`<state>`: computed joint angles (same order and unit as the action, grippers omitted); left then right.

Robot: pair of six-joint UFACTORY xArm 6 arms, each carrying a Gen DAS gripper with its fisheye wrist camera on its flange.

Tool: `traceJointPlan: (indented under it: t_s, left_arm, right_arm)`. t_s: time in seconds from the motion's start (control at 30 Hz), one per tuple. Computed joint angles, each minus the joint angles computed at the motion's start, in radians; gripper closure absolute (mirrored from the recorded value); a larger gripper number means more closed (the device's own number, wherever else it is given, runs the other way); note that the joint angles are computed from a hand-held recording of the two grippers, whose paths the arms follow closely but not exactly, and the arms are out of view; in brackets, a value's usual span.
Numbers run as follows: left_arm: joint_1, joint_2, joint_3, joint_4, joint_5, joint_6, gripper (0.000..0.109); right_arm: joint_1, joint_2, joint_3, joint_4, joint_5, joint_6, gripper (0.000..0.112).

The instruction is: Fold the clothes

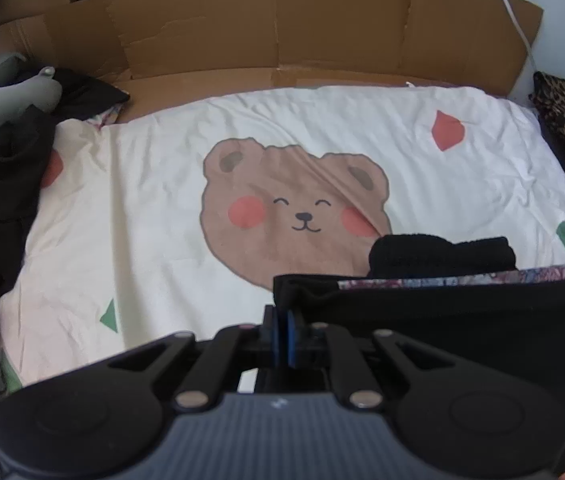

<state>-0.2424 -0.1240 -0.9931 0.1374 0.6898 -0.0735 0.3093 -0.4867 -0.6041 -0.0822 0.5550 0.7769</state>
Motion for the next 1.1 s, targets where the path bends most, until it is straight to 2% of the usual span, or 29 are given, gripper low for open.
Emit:
traceJointPlan:
  t_s: [0.73,1.1]
  left_arm:
    - [-0.019,0.181,-0.152,0.021,-0.036,-0.012,0.104]
    - [-0.017,0.265,-0.152,0.067,-0.068,-0.059,0.104]
  right_arm:
    - [-0.061,0.154,-0.067,0.005,-0.05,-0.012,0.106]
    - [-0.064,0.276,-0.114,0.023,-0.091,-0.059,0.106]
